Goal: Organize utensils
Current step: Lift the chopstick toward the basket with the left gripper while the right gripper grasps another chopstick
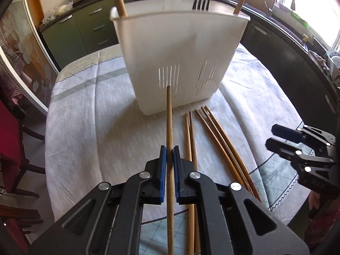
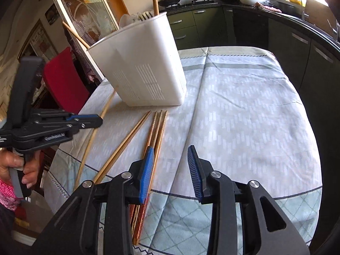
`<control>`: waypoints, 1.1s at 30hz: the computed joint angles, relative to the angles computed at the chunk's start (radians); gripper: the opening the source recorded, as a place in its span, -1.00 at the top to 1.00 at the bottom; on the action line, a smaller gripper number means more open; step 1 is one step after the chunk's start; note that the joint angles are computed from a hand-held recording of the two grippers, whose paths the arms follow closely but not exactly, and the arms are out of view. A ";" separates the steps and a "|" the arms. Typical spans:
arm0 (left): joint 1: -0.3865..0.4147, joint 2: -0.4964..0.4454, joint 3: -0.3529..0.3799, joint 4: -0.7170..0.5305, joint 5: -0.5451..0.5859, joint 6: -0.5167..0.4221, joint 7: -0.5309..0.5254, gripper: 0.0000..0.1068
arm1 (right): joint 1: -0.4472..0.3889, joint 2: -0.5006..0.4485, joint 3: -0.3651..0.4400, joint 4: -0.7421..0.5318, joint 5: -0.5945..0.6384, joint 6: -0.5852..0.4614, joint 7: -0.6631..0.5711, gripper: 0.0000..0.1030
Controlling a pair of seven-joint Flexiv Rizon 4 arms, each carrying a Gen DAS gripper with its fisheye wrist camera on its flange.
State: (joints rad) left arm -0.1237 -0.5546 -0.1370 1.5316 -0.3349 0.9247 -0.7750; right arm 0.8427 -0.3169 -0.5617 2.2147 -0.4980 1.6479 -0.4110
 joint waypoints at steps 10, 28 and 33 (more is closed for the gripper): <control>0.123 0.159 -0.108 0.217 -0.367 0.152 0.303 0.88 | -0.215 -0.114 0.246 -0.195 -0.045 -0.212 -0.032 0.42; 0.084 0.251 -0.033 0.317 -0.653 0.130 0.535 0.88 | -0.399 -0.168 0.494 -0.347 -0.167 -0.439 -0.014 0.63; 0.076 0.259 -0.024 0.324 -0.664 0.129 0.549 0.88 | -0.438 -0.204 0.536 -0.414 -0.120 -0.464 -0.071 0.64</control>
State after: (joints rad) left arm -0.0478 -0.2953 -0.1609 1.8557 -0.9985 1.0535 -0.2257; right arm 0.4048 -0.5213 -0.0259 1.8011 -0.6184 1.1843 -0.4824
